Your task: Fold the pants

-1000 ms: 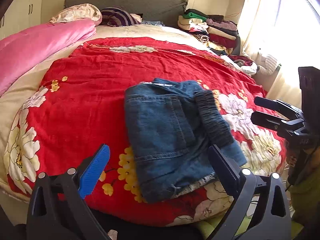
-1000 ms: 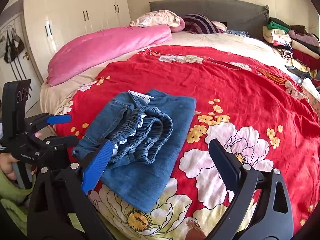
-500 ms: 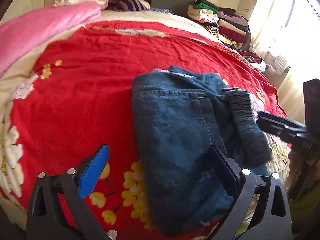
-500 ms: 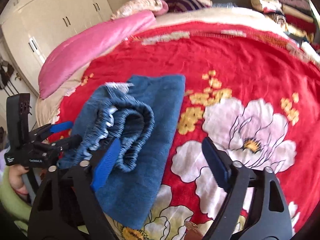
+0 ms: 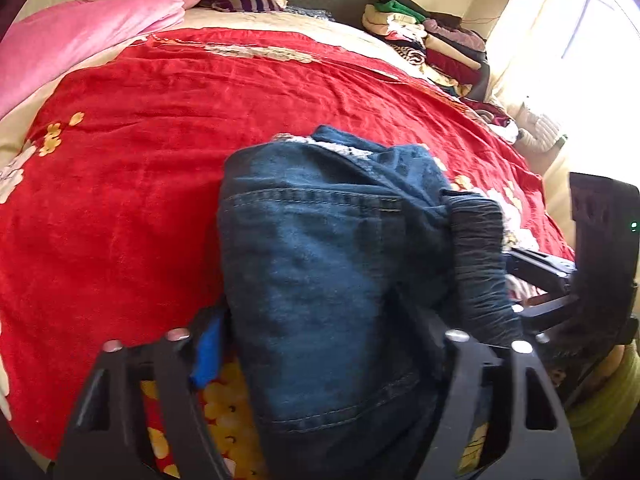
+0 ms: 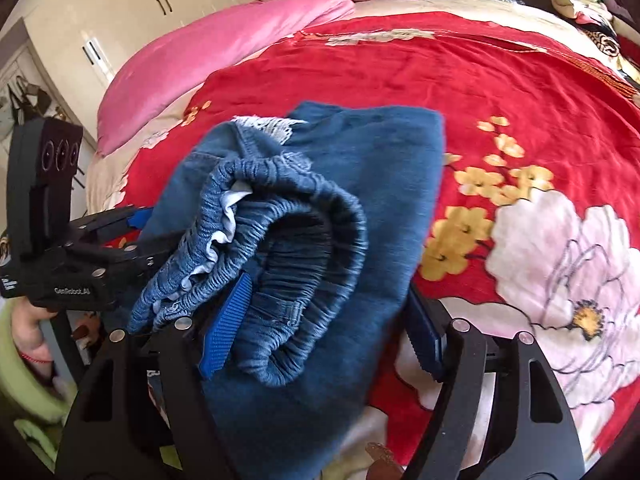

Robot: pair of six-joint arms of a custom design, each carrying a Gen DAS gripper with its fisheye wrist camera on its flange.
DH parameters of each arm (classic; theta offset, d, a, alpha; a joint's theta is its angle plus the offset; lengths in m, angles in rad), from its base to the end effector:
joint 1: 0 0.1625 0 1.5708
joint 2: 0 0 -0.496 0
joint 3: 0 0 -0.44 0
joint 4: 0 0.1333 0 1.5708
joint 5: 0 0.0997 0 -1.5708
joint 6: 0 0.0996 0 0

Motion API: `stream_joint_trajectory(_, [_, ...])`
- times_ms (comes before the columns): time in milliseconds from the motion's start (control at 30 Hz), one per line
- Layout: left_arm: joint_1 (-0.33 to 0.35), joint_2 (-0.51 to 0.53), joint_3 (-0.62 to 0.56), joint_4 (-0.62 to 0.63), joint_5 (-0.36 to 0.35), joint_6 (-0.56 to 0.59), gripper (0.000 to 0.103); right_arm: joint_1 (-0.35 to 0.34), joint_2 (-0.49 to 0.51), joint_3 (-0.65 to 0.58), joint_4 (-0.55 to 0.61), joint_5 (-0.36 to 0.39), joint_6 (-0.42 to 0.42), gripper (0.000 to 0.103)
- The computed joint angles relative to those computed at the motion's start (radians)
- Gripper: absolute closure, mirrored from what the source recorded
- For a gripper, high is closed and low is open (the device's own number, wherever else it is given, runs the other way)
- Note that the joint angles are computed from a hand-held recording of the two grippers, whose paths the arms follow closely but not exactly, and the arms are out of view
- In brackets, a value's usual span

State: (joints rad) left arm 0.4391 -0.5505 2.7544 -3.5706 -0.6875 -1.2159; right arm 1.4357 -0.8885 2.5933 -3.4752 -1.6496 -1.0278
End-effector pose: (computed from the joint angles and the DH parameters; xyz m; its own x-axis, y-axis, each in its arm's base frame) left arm -0.1344 -0.2954 -0.0149 -0.8756 -0.1676 -0.4530 0.1880 0.7457 -0.6392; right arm 0.0743 -0.3849 0.0339 -0.6223 -0.7541 0.2096 -0.7757 0.6300 -0.0364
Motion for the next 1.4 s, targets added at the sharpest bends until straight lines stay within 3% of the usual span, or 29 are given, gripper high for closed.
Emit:
stream_joint_trajectory(33, [-0.001, 0.006, 0.000, -0.019, -0.003, 0.007, 0.049, 0.001, -0.003, 0.000, 0.008, 0.007, -0.006, 0.058])
stream_joint_trajectory(67, [-0.005, 0.001, -0.001, -0.006, 0.000, 0.002, 0.050, 0.004, -0.007, 0.003, 0.014, 0.016, -0.014, 0.063])
stream_joint_trajectory(133, [-0.020, -0.016, -0.003, 0.030, 0.009, -0.008, 0.059, 0.023, 0.001, 0.022, -0.049, 0.013, -0.042, 0.068])
stream_joint_trajectory(300, [-0.057, -0.080, -0.002, 0.124, 0.033, -0.023, 0.064, 0.076, -0.015, 0.043, -0.115, 0.040, -0.073, 0.077])
stream_joint_trajectory(467, [-0.068, -0.156, 0.001, 0.206, 0.088, -0.035, 0.064, 0.131, -0.032, 0.021, -0.101, 0.070, -0.085, 0.078])
stream_joint_trajectory(800, [0.006, -0.342, -0.012, 0.342, 0.205, 0.041, 0.064, 0.207, 0.024, -0.096, -0.056, 0.114, -0.038, 0.078])
stream_joint_trajectory(1200, [0.122, -0.320, -0.043, 0.303, 0.226, 0.132, 0.064, 0.233, 0.117, -0.188, -0.042, 0.062, 0.017, 0.078])
stream_joint_trajectory(1300, [0.149, -0.315, -0.043, 0.333, 0.208, 0.099, 0.053, 0.232, 0.146, -0.206, -0.059, 0.006, 0.046, 0.069])
stream_joint_trajectory(1333, [0.157, -0.317, -0.042, 0.344, 0.203, 0.089, 0.050, 0.230, 0.154, -0.208, -0.068, -0.014, 0.060, 0.059])
stream_joint_trajectory(1400, [0.168, -0.310, -0.037, 0.336, 0.195, 0.081, 0.048, 0.223, 0.161, -0.213, -0.072, -0.037, 0.076, 0.051])
